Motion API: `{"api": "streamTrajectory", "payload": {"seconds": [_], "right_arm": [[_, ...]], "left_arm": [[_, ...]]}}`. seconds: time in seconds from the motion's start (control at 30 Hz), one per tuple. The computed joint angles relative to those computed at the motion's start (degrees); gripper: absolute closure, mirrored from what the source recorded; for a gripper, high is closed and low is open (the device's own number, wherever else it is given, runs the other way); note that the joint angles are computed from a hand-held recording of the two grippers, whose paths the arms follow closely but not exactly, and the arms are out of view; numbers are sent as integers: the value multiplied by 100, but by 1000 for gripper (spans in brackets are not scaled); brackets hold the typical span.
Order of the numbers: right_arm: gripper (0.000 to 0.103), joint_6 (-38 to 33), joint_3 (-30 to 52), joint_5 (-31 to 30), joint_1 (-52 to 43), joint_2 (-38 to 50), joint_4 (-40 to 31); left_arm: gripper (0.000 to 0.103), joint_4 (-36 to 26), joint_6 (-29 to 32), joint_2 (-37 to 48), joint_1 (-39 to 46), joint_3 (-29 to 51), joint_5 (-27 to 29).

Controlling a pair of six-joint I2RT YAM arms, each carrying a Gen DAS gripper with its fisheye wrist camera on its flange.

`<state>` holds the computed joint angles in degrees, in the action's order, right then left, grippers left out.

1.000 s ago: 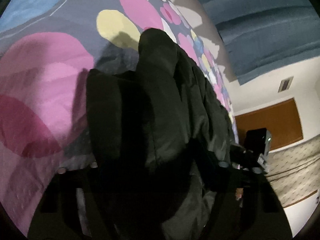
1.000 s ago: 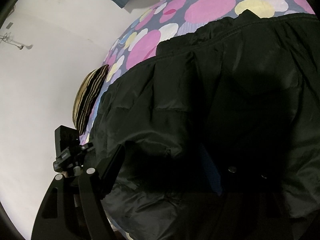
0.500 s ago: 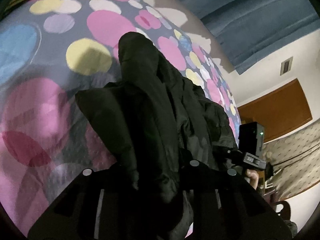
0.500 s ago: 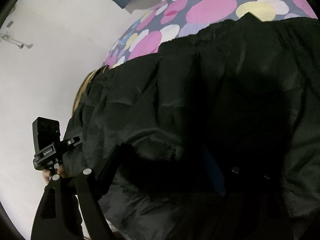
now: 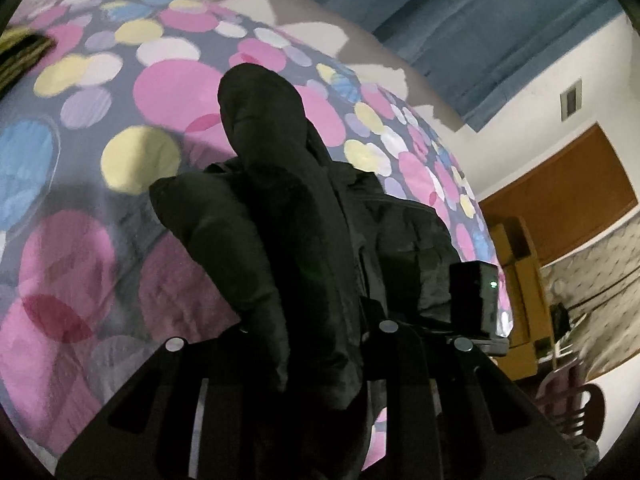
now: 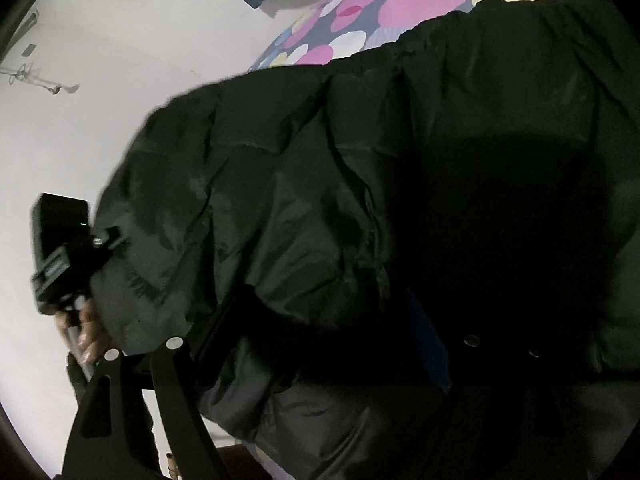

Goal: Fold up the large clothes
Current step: 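Bring both tools together, raising the jacket bundle off the bed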

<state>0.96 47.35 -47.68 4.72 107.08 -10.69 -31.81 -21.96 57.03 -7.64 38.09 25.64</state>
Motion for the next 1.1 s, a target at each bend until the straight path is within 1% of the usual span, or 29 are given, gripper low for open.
{"api": "streamTrajectory", "payload": {"seconds": [0.13, 0.17, 0.27, 0.33, 0.37, 0.4, 0.53, 0.6, 0.7, 0.77, 0.83, 0.87, 0.93, 0.97, 1.0, 1.03, 1.1], "right_arm": [[23, -92, -85, -86, -33, -21, 65], [23, -139, -59, -180, -84, 9, 15], [24, -358, 104, -522, -261, 173, -245], [24, -617, 282, -760, -364, 307, -549], [25, -815, 394, -914, -455, 364, -816], [25, -1053, 512, -1048, -573, 392, -1163], [25, -1793, 596, -1166, -1060, 87, -1986], [24, -2237, 651, -1333, -1503, -153, -2459], [24, -3057, 925, -1819, -2295, -283, -3433], [24, -3861, 1313, -2137, -2772, -130, -4423], [24, -4937, 1882, -2335, -3124, 267, -5757], [24, -5246, 2044, -2390, -3225, 394, -6133], [24, -5448, 2262, -2413, -3394, 496, -6451], [24, -5745, 2400, -2338, -3578, 605, -6719], [24, -5488, 2413, -2331, -3542, 588, -6489], [24, -5580, 2464, -2265, -3616, 633, -6590], [24, -5368, 2648, -2066, -3663, 716, -6520]], "left_arm": [[81, -274, -330, 260, -984, 656, -804], [81, -379, -446, 440, -1344, 942, -1122], [81, -551, -701, 897, -2051, 1517, -1763], [81, -668, -828, 1223, -2414, 1880, -2123], [81, -750, -928, 1420, -2643, 2103, -2363], [81, -799, -978, 1524, -2772, 2232, -2485], [81, -944, -1191, 2125, -3402, 2873, -3033], [81, -969, -1232, 2421, -3620, 3143, -3181], [81, -863, -1317, 2918, -3898, 3467, -3243], [81, -824, -1311, 3348, -4112, 3764, -3362], [81, -825, -1323, 3764, -4293, 4087, -3478], [81, -813, -1342, 4067, -4421, 4321, -3548], [81, -803, -1359, 4436, -4579, 4627, -3613], [81, -801, -1364, 4700, -4691, 4840, -3674], [81, -804, -1370, 4887, -4779, 4985, -3738], [81, -824, -1375, 5083, -4870, 5151, -3817], [81, -847, -1368, 5502, -5058, 5487, -3966]]}}
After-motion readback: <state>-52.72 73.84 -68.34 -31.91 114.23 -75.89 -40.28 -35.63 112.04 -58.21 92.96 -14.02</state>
